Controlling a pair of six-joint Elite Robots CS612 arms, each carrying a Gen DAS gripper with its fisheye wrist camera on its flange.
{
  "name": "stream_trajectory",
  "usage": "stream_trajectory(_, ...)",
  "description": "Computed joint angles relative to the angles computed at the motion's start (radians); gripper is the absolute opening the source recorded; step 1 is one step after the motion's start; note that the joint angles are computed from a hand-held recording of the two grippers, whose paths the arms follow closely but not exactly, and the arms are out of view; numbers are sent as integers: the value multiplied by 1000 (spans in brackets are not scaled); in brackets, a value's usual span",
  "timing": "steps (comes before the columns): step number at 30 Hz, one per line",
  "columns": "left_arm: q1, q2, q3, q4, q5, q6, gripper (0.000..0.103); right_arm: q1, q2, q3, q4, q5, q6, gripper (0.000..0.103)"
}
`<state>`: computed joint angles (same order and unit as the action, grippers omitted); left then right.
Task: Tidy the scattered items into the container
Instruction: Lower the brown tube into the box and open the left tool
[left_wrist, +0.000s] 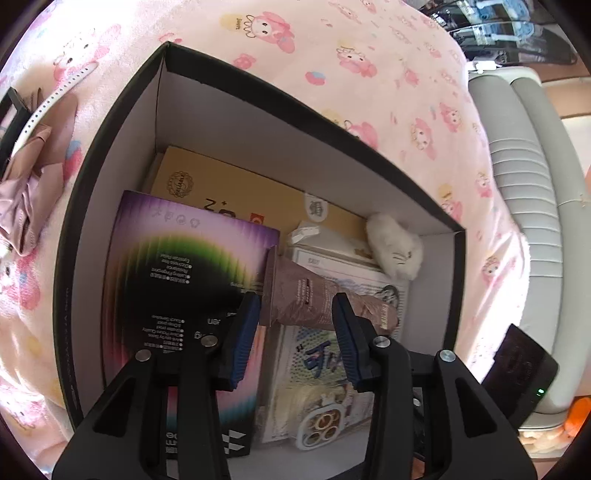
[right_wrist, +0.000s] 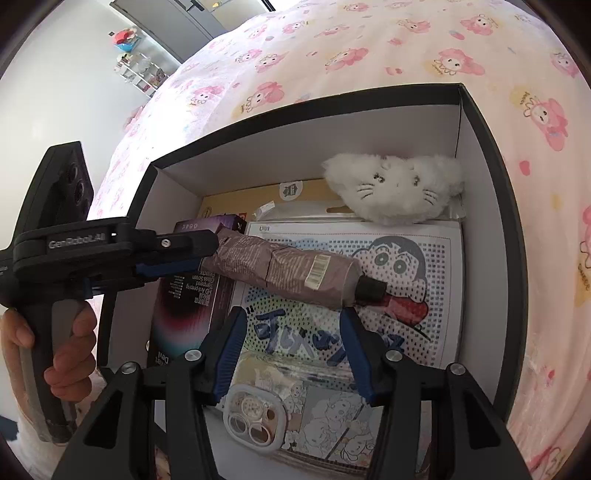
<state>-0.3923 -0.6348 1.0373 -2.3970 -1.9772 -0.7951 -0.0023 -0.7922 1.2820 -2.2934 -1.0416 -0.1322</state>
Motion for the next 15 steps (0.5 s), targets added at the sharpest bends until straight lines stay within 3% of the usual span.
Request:
stream_trajectory(4, 8, 7, -6, -35, -37, -12, 41, -8, 18, -27, 19, 70, 32, 48)
stream_trajectory(7, 8, 10, -15, -37, -41, 6, 41, -4, 18, -32, -19, 32, 53, 48)
stream_trajectory(12, 3, 19, -29, -35, -49, 0, 41, -7, 22, -35, -35, 42, 91, 48)
stream_trajectory(15, -5, 3, 6, -46, -34, -19, 45, 0, 9, -21, -86, -18, 98, 48)
